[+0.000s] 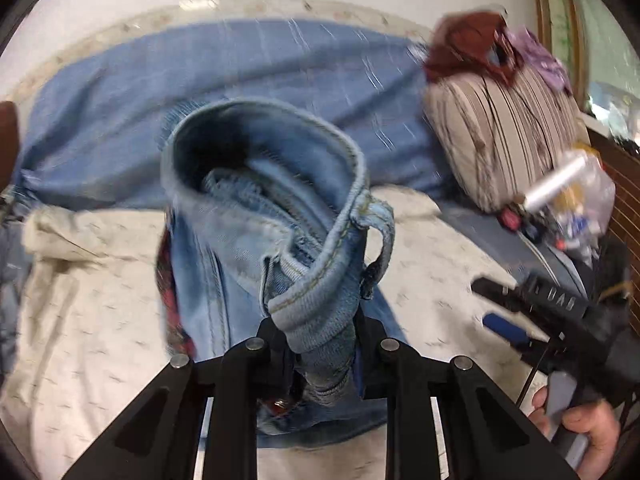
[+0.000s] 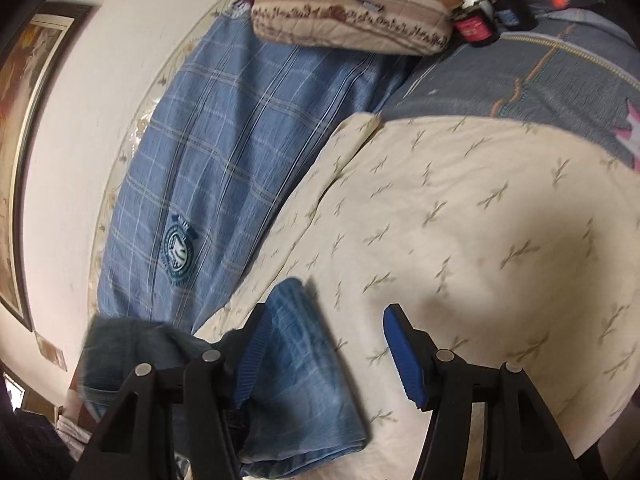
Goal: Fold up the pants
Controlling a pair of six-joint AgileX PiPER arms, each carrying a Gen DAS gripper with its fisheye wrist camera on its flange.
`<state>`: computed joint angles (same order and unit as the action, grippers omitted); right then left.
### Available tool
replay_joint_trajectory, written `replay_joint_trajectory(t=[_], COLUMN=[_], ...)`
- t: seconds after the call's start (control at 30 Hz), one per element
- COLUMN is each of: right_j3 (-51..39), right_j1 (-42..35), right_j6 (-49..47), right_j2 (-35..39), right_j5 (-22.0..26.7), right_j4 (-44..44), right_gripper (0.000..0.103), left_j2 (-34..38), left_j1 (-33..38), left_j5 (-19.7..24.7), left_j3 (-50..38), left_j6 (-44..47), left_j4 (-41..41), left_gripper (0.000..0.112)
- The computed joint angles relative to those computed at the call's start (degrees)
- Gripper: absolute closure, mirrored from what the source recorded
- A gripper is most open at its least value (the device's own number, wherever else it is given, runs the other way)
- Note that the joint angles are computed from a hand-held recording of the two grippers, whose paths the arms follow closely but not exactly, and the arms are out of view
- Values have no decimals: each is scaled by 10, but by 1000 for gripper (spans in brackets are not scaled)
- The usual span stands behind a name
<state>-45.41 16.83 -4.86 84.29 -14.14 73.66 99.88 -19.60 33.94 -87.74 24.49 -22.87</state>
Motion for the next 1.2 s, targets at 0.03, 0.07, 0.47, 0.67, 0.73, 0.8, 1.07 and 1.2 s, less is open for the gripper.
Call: replay_joint_trajectory(t=[0.03, 0.07, 0.47, 0.67, 0.73, 0.8, 1.07, 1.2], right_j3=[0, 3, 42, 13, -9, -45, -171, -222], right_j1=[-3, -6, -27, 5, 20, 28, 51, 54], right_j6=[-37, -69, -55, 1, 25, 38, -41, -141], right_j2=[-4, -10, -56, -43, -28, -6, 98, 133], right_j5=[-2, -5, -20, -20, -20, -1, 23, 25], right_j4=[32, 60, 42, -87, -152, -209, -195, -151], right_gripper=[40, 40, 41, 41, 41, 41, 41, 41], left_j2=[12, 26, -53, -32, -12, 14, 125, 158], left_j1=[-12, -23, -1, 69, 97, 117, 120, 101], left_j5=[1, 8, 60, 40, 45, 53, 97, 99], left_j3=[-2, -10, 33, 7, -12, -41, -175, -202], left_j6=[-7, -14, 244, 173, 125, 76, -46, -70], left_j4=[9, 23, -194, -95, -61, -29, 50, 74], left_gripper=[88, 85, 32, 32, 32, 32, 32, 32])
